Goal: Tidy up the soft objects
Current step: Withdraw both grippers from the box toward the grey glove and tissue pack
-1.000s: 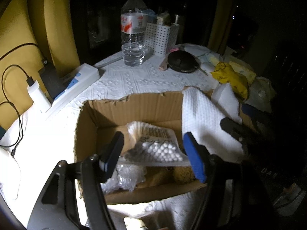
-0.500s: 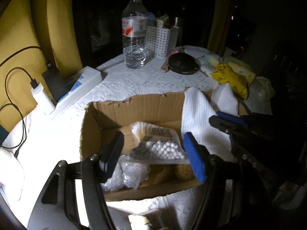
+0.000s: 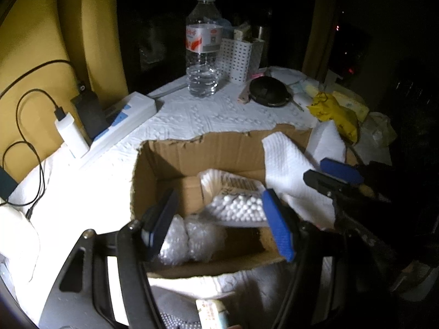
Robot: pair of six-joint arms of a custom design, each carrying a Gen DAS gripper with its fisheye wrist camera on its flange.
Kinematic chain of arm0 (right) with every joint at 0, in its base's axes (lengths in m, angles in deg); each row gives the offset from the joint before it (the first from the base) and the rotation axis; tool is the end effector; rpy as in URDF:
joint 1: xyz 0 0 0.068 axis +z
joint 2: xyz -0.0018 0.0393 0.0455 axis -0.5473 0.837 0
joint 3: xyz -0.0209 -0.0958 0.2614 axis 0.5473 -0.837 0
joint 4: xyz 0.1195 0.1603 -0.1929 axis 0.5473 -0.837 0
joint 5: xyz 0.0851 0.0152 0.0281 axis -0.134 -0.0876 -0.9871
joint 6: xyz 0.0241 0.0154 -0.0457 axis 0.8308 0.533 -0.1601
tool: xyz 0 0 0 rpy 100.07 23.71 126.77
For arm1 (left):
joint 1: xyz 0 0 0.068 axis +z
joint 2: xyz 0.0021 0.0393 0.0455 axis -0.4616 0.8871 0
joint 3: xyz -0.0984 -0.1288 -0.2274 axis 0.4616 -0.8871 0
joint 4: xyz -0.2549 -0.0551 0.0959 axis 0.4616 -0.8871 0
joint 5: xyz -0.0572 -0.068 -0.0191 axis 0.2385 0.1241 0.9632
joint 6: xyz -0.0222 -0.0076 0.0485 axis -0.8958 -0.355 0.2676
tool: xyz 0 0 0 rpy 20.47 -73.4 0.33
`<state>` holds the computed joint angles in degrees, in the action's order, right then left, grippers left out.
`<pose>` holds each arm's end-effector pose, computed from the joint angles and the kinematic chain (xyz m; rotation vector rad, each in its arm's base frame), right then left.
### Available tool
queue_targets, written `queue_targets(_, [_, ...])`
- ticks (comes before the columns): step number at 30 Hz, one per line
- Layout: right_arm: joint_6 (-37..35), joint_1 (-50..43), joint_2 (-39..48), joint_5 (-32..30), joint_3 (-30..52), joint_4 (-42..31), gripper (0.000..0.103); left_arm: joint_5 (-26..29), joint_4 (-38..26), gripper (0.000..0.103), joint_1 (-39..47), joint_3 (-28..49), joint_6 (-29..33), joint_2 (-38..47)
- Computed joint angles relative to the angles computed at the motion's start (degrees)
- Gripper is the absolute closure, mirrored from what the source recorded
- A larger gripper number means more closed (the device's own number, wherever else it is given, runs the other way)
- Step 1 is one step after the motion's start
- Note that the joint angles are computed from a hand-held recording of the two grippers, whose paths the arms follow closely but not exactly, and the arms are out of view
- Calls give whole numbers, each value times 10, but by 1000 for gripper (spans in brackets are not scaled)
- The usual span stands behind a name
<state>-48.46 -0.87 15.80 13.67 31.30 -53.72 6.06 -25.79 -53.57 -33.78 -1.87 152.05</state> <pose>0.2833 0.1689 0.1684 -0.1898 2.3620 0.1223 0.3214 -0.1577 0.1818 0.3537 2.3901 -0.2963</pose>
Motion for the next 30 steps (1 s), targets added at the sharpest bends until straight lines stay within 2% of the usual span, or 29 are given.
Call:
queue_targets(3, [9,12,-34,12,-10,-11,58,-3,-1,36,-2,-15,-2,-25])
queue_targets(6, [19,28,-64,26,-20,-24,56,-2,1,29,-2,-36,-5,-57])
queue_targets(11, [38,57,-101,49,-29,-44,53,-1,-6,27,-1,-74,-9,-118])
queue_targets(13, [48,71,-115,58,-35,-51,49,-2,-10,27,0,-86,-8,-138])
queue_targets(30, [122,177,-132,110,-44,-84,48,16,-41,26,39,-195,1,-281])
